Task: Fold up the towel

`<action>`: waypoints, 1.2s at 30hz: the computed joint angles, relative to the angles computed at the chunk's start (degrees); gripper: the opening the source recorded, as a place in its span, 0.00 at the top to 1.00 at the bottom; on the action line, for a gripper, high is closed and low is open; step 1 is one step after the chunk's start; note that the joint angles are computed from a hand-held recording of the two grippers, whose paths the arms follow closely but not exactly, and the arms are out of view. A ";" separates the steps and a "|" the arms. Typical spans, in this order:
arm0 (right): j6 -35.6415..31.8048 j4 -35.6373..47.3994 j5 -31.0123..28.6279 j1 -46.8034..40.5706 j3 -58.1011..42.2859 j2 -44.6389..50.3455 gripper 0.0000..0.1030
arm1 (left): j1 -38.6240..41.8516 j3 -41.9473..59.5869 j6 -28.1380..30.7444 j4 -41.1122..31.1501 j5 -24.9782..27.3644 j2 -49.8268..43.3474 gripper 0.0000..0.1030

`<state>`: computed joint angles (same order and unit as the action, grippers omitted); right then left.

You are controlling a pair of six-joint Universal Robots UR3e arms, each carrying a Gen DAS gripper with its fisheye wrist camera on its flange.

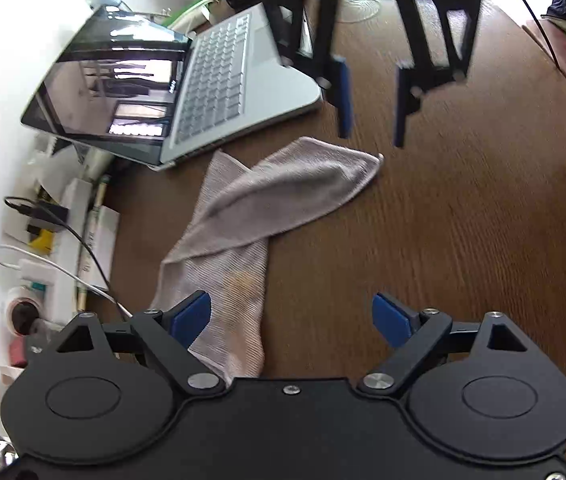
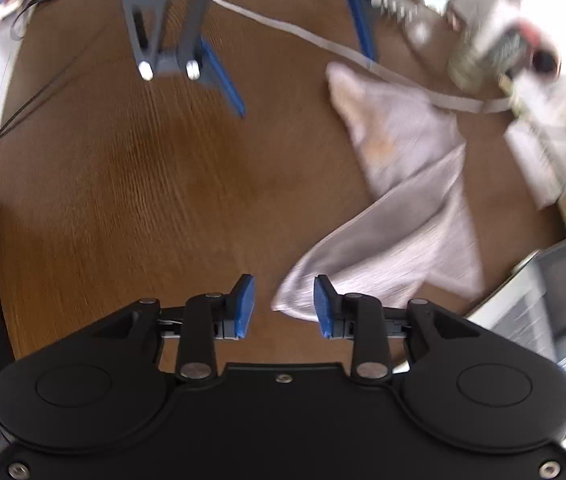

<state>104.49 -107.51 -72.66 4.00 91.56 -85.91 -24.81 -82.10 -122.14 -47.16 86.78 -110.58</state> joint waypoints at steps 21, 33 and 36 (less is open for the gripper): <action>-1.84 3.55 0.32 -1.89 -4.20 6.77 0.55 | 6.39 22.21 12.13 -15.72 -2.54 -12.79 0.16; -4.55 4.55 -0.46 -1.63 -9.02 9.81 0.97 | 6.95 21.79 14.53 -14.98 -2.76 -13.03 0.16; -2.99 5.85 2.90 -3.26 -8.79 7.69 0.97 | 7.08 20.72 14.73 -13.74 -4.08 -12.03 0.16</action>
<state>101.49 -101.66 -69.76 0.73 82.76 -78.22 -17.72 -61.38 -107.41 -60.90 82.69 -122.61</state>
